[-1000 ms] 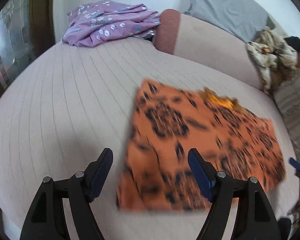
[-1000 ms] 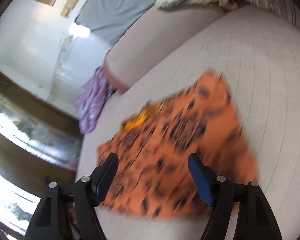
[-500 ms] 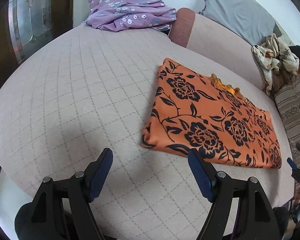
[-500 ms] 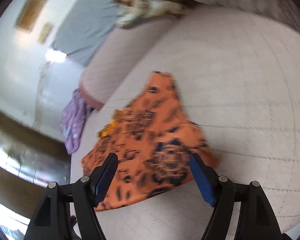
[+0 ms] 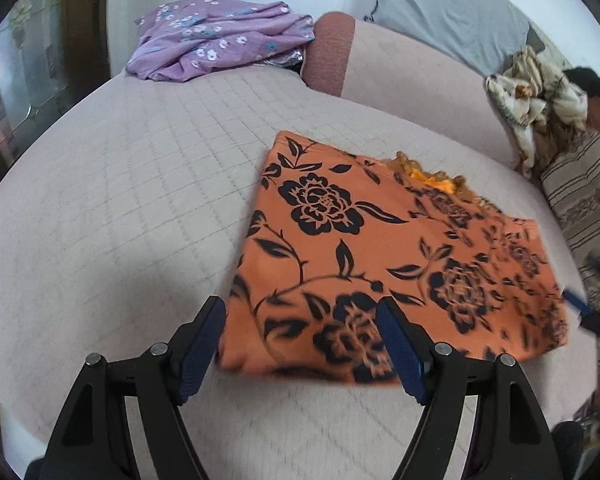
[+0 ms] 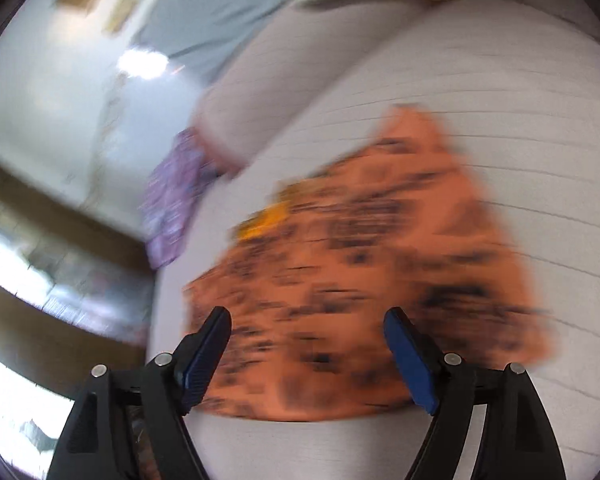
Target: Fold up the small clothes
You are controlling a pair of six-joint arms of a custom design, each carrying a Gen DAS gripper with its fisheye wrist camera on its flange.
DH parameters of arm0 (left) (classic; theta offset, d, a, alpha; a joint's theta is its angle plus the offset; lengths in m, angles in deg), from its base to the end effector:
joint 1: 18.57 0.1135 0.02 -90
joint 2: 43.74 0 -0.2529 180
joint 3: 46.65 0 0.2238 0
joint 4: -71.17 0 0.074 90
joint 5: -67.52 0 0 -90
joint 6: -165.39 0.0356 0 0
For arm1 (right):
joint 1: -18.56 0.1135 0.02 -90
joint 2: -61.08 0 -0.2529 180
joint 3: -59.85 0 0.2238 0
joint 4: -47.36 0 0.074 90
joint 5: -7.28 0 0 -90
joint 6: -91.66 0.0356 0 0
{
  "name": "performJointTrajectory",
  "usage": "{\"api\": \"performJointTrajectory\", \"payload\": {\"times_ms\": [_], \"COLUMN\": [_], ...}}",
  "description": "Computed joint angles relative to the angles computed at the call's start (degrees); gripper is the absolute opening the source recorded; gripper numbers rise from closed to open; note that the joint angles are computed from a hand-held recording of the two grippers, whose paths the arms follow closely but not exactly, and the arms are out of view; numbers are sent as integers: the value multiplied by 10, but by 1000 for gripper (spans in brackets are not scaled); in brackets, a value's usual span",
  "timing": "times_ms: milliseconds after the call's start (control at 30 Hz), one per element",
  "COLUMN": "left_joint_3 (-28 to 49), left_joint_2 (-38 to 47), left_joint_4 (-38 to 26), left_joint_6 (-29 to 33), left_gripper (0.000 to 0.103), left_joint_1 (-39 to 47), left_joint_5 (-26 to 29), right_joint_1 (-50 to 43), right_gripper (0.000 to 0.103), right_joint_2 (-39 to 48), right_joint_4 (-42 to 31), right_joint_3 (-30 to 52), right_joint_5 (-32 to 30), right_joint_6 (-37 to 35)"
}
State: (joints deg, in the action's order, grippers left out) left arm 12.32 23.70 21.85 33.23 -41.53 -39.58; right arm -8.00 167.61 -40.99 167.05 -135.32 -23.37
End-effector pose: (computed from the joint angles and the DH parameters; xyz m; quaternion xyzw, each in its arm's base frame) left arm 0.1900 -0.0691 0.2227 -0.1991 0.9299 -0.0272 0.3081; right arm 0.2985 -0.1176 0.2630 0.0030 0.8963 0.3909 0.2091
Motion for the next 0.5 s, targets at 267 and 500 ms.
{"api": "performJointTrajectory", "payload": {"times_ms": [267,500], "left_joint_3": [-19,-47], "left_joint_2": [95,72], "left_joint_4": [58,77], "left_joint_6": [13,32], "left_gripper": [80,81], "left_joint_1": [45,47], "left_joint_5": [11,17], "right_joint_1": [279,172], "right_gripper": [82,78], "right_joint_2": [170,248], "right_joint_4": [0,126], "right_joint_3": [82,218], "right_joint_5": [-55,19], "right_joint_6": [88,263]}}
